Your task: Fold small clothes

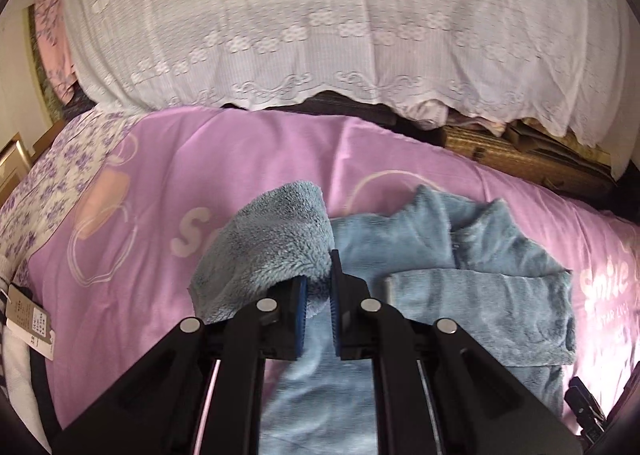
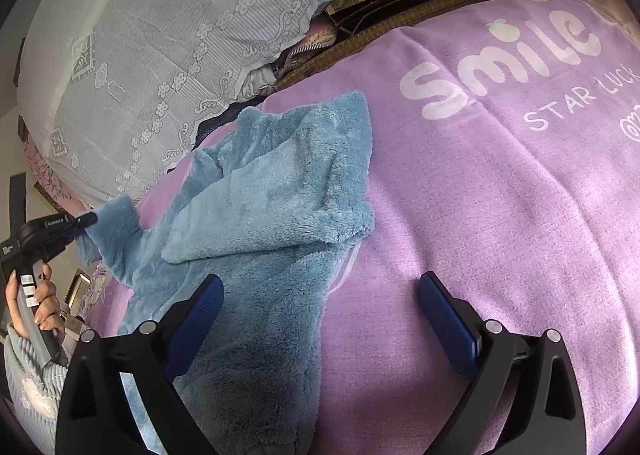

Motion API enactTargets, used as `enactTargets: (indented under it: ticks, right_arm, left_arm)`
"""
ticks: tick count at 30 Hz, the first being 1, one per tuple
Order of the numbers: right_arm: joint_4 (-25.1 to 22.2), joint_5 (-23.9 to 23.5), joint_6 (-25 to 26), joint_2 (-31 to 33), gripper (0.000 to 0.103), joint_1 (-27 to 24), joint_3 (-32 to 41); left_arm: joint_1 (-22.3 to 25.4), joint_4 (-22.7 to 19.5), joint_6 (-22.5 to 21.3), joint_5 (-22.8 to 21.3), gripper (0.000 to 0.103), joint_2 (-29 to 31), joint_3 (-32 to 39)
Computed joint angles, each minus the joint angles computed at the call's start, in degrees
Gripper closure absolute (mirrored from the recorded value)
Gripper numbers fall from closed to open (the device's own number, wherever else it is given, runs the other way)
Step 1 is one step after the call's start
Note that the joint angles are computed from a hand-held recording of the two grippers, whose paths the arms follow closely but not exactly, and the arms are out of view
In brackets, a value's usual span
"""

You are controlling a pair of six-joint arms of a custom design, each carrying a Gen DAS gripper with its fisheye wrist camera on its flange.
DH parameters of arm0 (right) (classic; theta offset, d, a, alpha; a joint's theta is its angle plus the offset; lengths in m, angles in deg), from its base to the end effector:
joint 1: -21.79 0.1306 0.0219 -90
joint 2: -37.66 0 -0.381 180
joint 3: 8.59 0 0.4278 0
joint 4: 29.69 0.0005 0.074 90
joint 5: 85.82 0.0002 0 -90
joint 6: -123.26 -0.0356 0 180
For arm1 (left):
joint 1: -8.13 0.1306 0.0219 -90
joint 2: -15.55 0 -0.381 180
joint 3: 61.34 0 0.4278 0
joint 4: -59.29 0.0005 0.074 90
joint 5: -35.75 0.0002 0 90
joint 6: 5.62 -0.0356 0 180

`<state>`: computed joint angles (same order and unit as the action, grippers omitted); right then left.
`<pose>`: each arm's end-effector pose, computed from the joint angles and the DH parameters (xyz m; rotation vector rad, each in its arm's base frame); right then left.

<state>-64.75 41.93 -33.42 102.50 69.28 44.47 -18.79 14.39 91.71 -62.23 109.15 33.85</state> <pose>0.2519 0.2418 0.3135 0.6552 2.1040 0.3194 0.4949 -0.2463 0.4476 0.3260 2.2988 -0.1402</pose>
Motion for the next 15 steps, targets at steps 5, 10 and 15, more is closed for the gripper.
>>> enactTargets:
  ticks: [5,10,15]
  right_arm:
    - [0.12,0.08,-0.10,0.09,0.003,0.07,-0.03]
    - [0.25,0.01,-0.02,0.04,0.003,-0.02,-0.12]
    - [0.40,-0.02,0.00,0.15,0.003,-0.09,-0.09]
  left_arm:
    - [-4.31,-0.15,0.34,-0.58,0.094,1.25,1.02]
    - [-7.93,-0.31,0.98,-0.05,0.094,3.13,1.96]
    - [-12.08,-0.04,1.34,-0.01,0.094,5.51,2.73]
